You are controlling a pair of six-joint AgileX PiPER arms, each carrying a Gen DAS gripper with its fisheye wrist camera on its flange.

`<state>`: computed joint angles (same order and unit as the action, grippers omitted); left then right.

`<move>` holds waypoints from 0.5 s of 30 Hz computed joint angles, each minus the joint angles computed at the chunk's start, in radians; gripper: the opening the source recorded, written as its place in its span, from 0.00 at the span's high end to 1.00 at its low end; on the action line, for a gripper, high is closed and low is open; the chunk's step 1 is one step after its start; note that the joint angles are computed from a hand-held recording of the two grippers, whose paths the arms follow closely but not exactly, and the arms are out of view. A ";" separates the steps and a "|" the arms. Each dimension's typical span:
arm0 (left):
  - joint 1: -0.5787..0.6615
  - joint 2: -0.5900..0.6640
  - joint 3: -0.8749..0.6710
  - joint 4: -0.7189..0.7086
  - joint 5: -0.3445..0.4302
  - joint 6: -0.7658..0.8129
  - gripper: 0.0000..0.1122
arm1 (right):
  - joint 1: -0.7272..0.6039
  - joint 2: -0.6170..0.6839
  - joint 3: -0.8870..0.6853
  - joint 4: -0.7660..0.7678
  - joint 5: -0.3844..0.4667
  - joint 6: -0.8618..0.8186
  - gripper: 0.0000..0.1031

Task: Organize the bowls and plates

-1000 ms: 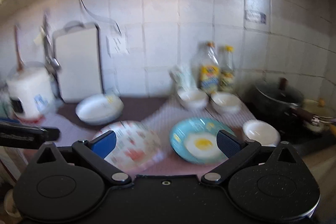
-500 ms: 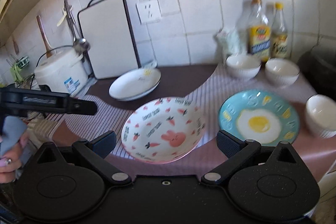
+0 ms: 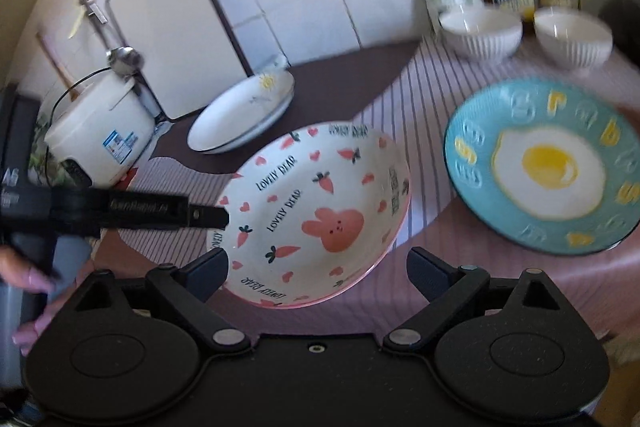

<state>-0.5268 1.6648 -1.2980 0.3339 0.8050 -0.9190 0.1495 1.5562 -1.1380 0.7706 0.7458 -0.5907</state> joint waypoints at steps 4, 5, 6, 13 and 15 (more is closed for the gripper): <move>0.058 -0.015 0.060 -0.072 -0.104 0.054 0.42 | -0.021 0.075 -0.043 0.025 0.020 0.011 0.08; 0.072 -0.012 0.065 -0.084 -0.122 0.070 0.42 | -0.020 0.087 -0.055 0.017 0.015 0.015 0.08; 0.081 -0.006 0.066 -0.088 -0.132 0.083 0.42 | -0.011 0.105 -0.077 -0.016 0.011 0.037 0.09; 0.131 0.021 0.092 -0.159 -0.220 0.122 0.69 | 0.011 0.194 -0.154 -0.088 0.028 0.106 0.35; 0.129 0.025 0.098 -0.157 -0.215 0.102 0.76 | 0.014 0.186 -0.141 -0.083 0.007 0.119 0.44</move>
